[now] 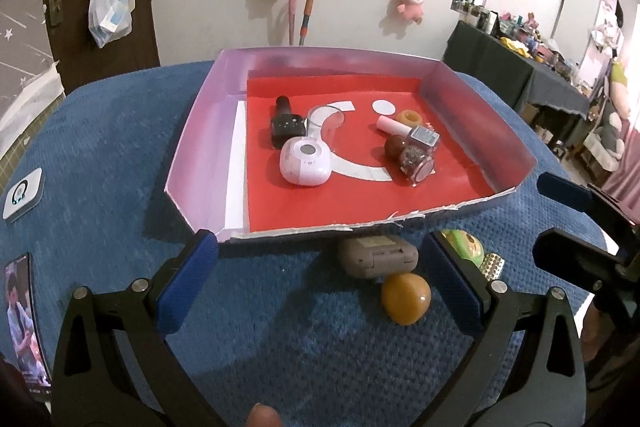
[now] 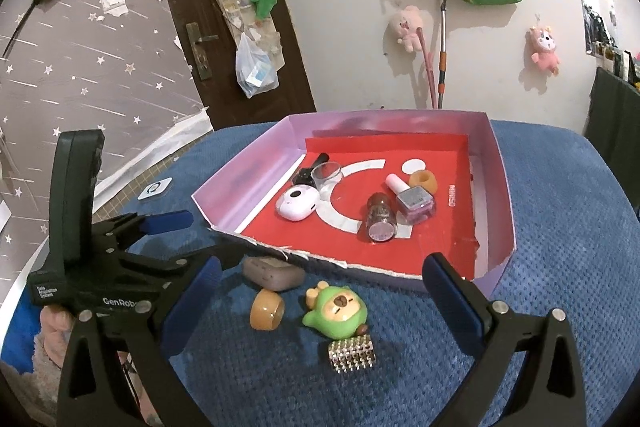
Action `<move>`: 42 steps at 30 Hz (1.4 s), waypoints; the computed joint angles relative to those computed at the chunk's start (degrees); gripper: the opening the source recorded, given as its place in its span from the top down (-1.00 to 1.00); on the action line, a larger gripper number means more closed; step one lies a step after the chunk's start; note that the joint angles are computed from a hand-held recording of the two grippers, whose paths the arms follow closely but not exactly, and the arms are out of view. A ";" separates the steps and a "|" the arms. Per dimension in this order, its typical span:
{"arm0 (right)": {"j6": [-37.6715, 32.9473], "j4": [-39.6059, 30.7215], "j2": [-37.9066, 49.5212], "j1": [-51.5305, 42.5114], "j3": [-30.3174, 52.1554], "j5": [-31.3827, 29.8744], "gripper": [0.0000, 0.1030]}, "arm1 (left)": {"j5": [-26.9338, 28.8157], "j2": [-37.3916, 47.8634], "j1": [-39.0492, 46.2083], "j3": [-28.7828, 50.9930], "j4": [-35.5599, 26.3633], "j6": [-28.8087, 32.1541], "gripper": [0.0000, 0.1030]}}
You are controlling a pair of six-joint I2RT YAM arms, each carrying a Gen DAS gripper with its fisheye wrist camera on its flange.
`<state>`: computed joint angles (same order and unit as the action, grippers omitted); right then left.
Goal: Organize rigid objects
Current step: 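Withdraw both tools from the box toward the remaining objects, then lower both open tools toward the amber stone and gold studded cube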
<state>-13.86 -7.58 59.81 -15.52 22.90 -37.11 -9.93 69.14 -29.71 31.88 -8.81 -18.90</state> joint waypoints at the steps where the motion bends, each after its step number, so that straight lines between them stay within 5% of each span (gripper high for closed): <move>1: -0.14 -0.02 0.11 -0.15 -0.05 -0.09 -1.00 | -0.08 -0.08 -0.01 -0.20 0.02 -0.17 -1.00; 20: -1.70 1.30 -0.64 -0.86 -3.82 2.77 -1.00 | 0.88 -2.98 -0.96 -4.42 1.48 -1.69 -1.00; 28: -2.67 3.55 1.95 -0.34 -5.90 5.30 -0.66 | 1.05 -2.16 -2.64 -5.27 3.04 -1.43 -0.99; 33: -2.87 5.68 3.79 0.13 -7.05 7.13 -0.61 | 2.06 -0.61 -4.56 -5.66 4.37 -2.38 -0.96; 42: -3.46 10.53 9.54 1.16 -8.32 9.40 -0.49 | 3.03 3.16 -6.24 -5.56 6.30 -3.11 -0.56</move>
